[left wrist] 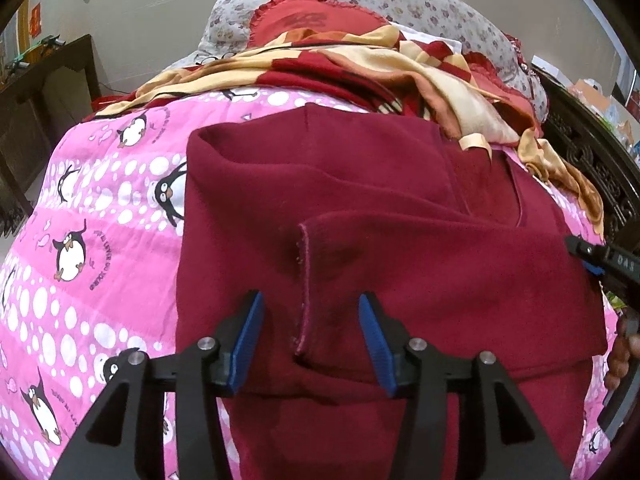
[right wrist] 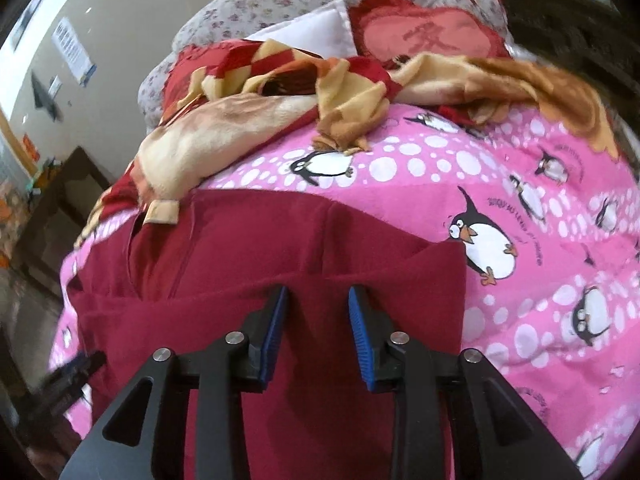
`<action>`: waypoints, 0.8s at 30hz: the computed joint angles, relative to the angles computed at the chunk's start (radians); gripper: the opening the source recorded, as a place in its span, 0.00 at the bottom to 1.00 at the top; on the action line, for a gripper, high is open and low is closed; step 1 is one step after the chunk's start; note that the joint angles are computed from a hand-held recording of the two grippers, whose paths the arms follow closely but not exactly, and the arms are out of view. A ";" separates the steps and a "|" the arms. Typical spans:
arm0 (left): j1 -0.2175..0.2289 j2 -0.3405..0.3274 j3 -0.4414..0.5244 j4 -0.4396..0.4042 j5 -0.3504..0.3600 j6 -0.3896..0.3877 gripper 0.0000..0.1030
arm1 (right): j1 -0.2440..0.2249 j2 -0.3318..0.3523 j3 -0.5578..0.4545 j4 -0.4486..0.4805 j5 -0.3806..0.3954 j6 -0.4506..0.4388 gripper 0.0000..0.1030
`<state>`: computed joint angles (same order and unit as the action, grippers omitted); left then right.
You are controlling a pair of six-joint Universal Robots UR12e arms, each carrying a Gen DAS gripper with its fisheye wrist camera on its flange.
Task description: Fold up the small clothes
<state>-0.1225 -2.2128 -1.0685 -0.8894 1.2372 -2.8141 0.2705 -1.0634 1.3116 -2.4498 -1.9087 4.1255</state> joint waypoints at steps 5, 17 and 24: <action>0.000 -0.001 0.002 -0.006 0.004 0.010 0.52 | -0.002 -0.001 -0.014 0.028 0.004 -0.013 0.45; 0.000 0.003 -0.012 0.010 0.000 0.007 0.58 | 0.080 -0.081 0.066 0.081 -0.116 -0.022 0.45; -0.003 0.009 -0.029 0.024 0.008 0.025 0.61 | 0.075 -0.082 0.092 0.141 -0.067 0.007 0.45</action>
<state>-0.1251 -2.2039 -1.0970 -0.8659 1.2454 -2.7887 0.3459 -1.1458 1.4036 -2.3086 -1.9758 4.1328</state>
